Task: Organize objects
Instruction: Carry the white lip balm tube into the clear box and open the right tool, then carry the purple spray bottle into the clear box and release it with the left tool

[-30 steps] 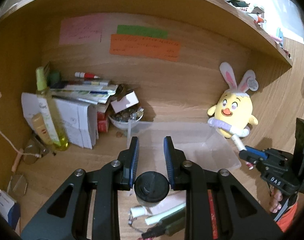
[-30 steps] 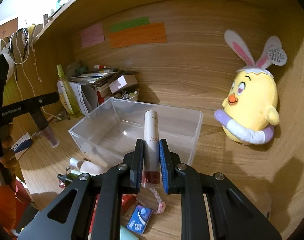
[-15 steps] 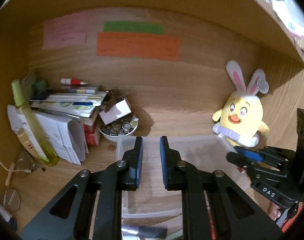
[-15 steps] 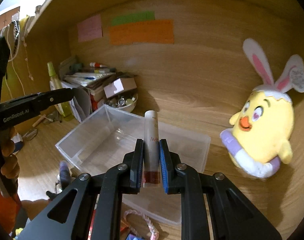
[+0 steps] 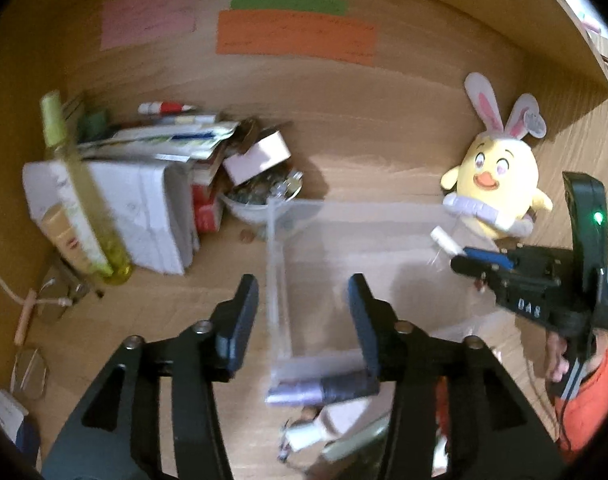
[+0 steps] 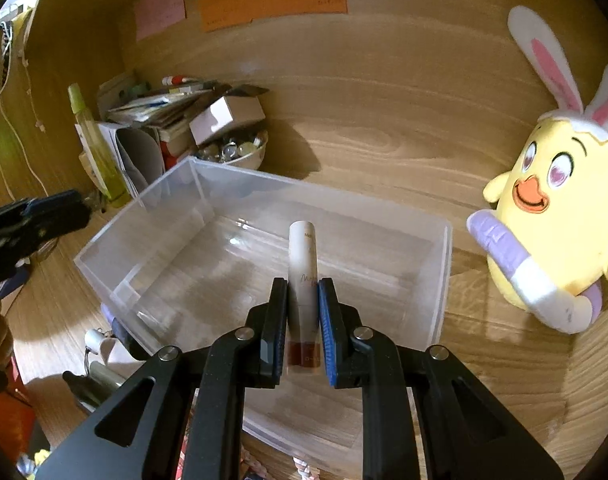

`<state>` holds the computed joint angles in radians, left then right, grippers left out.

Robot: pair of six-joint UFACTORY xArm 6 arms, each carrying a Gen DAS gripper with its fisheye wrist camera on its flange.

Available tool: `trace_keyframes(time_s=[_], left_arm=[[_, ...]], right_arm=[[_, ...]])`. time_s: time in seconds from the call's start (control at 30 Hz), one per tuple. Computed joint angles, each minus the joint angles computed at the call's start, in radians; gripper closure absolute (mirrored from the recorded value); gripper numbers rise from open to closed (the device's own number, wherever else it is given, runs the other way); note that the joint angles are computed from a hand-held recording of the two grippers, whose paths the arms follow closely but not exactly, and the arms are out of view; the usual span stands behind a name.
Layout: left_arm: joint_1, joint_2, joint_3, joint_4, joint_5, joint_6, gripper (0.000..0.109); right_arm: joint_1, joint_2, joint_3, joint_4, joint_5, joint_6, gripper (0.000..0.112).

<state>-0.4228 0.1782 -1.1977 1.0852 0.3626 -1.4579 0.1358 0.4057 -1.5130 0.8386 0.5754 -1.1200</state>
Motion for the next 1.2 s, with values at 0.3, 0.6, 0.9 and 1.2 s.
trace_keyframes(time_s=[0.3,0.6,0.9,1.2], left_arm=[[0.002,-0.043,0.117,-0.071,-0.053,0.033,0.025],[-0.023,0.057,0.098,-0.519,-0.116,0.441,0.020],[-0.041,0.112,0.038,-0.594,-0.068,0.512,0.013],[-0.034,0.157,0.003,-0.655,-0.062,0.525,0.013]], right_arm=[[0.014,0.029,-0.016,-0.095,-0.015,0.076,0.098],[0.019,0.037,-0.019,-0.143,-0.015,0.116,0.098],[0.017,0.028,-0.013,-0.134,-0.006,0.104,0.087],[0.037,-0.061,0.091,-0.037,-0.092,-0.023,0.057]])
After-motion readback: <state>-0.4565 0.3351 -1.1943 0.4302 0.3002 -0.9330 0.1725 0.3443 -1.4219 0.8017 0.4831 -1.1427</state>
